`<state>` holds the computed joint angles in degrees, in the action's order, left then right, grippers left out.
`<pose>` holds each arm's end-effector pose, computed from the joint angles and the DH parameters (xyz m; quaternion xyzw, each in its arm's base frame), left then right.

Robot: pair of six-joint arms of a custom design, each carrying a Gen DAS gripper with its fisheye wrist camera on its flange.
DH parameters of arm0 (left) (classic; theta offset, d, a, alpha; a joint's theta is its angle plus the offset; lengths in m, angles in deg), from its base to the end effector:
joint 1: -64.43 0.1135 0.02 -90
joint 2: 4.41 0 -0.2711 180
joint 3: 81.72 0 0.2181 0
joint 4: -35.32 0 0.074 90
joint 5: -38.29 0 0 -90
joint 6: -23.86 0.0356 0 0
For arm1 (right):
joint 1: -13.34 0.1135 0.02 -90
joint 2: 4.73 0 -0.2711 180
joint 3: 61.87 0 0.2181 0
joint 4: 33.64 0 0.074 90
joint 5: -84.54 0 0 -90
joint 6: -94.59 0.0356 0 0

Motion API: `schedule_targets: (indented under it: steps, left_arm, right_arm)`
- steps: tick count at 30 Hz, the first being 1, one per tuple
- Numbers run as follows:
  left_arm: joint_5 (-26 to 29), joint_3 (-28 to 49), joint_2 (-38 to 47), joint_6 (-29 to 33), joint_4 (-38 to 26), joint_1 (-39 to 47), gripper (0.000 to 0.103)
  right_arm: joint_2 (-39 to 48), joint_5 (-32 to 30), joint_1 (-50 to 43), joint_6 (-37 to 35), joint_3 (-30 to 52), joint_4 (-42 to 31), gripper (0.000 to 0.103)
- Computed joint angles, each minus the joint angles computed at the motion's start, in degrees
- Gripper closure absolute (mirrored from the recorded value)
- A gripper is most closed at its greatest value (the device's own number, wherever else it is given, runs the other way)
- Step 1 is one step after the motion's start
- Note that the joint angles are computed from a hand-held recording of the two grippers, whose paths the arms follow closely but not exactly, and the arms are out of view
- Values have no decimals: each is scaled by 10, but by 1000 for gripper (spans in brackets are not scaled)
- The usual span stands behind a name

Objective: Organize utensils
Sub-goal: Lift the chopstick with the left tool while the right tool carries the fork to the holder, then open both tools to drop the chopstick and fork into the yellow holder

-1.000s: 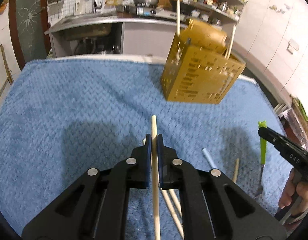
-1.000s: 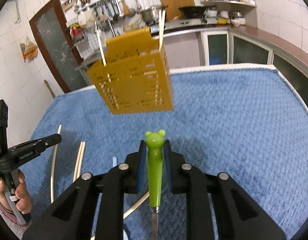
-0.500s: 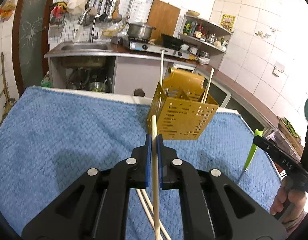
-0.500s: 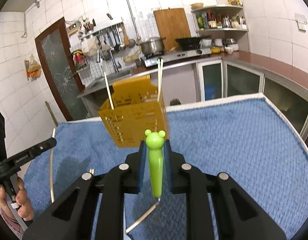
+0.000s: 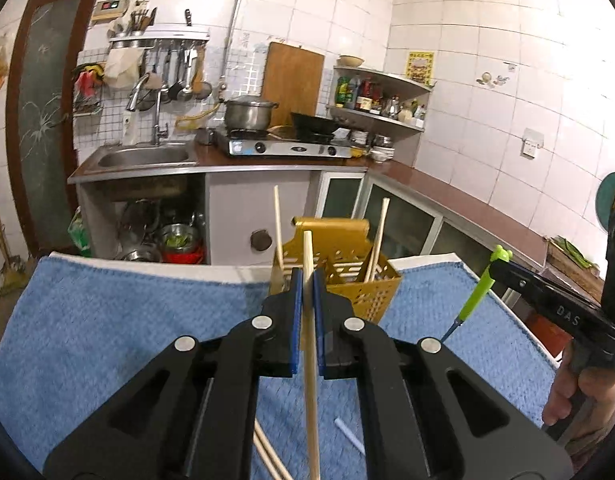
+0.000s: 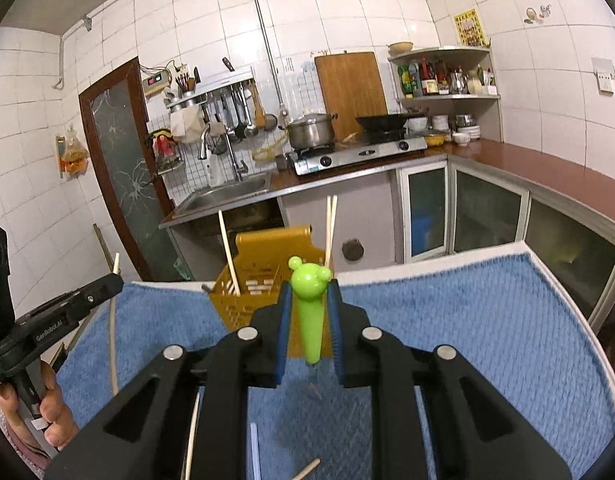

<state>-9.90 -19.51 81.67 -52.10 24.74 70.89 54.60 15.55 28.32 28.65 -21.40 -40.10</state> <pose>0.2847 0.0083 0.2388 0.2205 0.8137 -0.2332 0.4846 0.1820 0.0355 0.2303 0.1630 0.8204 0.0306 0.5472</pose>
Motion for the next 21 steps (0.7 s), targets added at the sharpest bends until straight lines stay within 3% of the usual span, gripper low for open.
schedule_targets:
  steps: [11, 21]
  left_arm:
    - [-33, 98, 48, -52, 2, -63, 99]
    - [-85, 204, 109, -138, 125, -117, 99]
  right_arm:
    - [43, -27, -50, -50, 110, -33, 85]
    - [136, -67, -97, -75, 255, -59, 85]
